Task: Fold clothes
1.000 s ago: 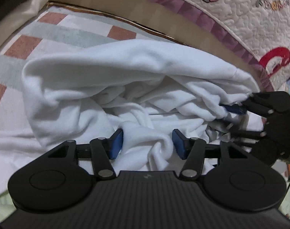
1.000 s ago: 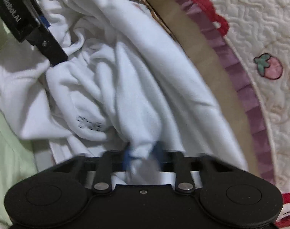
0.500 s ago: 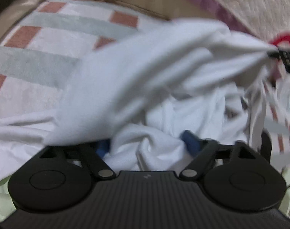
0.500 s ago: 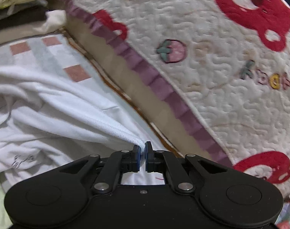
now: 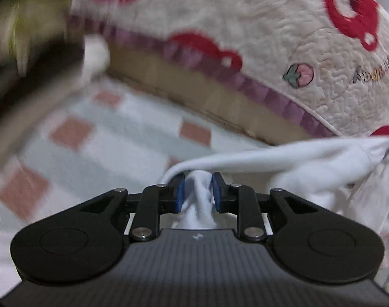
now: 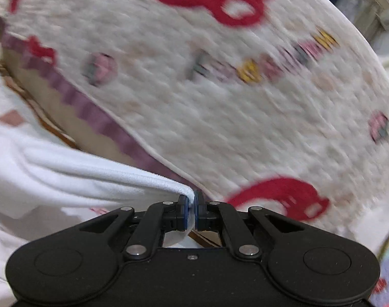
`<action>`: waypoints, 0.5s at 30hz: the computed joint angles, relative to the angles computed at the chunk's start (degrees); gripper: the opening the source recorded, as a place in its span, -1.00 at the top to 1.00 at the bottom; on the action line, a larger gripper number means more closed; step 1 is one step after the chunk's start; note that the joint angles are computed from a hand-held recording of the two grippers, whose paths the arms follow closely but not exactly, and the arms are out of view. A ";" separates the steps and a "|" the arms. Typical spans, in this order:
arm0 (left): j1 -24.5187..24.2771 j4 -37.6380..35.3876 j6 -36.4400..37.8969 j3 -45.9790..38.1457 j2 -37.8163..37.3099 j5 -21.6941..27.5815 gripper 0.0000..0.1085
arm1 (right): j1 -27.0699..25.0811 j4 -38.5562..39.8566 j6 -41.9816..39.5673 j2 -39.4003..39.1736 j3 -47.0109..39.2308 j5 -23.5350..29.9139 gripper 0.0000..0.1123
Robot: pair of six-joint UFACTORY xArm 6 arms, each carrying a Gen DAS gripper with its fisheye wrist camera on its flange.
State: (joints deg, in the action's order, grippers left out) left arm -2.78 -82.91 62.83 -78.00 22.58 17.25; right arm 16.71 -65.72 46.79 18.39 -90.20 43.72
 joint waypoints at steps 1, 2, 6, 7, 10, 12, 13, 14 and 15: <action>1.10 1.97 -3.59 -0.25 0.37 3.46 0.59 | -0.57 -0.25 0.86 -0.57 0.55 0.88 0.95; 2.08 2.86 -5.75 -0.56 0.76 6.74 0.58 | -1.08 -0.73 1.73 -1.22 1.20 1.87 0.95; 1.89 2.52 -2.43 0.60 -0.45 11.75 0.21 | -2.47 -4.21 4.33 -4.54 4.43 7.24 0.95; 1.77 2.62 -1.71 1.04 -0.81 12.85 0.08 | -2.98 -3.94 4.66 -5.20 5.30 8.99 0.95; 1.59 4.29 -1.53 2.08 -1.30 16.98 -0.11 | -4.65 -3.02 5.53 -6.78 7.41 14.14 0.94; 1.43 6.68 -2.55 2.08 -1.01 19.56 -0.11 | -5.77 0.27 5.06 -6.84 8.35 17.04 0.89; 1.09 8.24 -3.14 2.08 -0.83 19.75 -0.11 | -6.19 3.27 4.33 -6.53 8.83 18.06 0.80; 0.66 9.95 -3.67 2.54 -1.10 18.98 -0.12 | -6.42 6.03 4.17 -6.27 9.53 18.51 0.59; 0.23 11.62 -4.22 2.97 -1.34 18.16 -0.13 | -6.59 8.71 4.13 -6.13 10.36 18.50 0.46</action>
State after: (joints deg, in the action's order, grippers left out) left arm -2.55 -71.29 58.61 -75.03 21.24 35.41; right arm 10.12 -57.00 50.92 12.25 -79.84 62.22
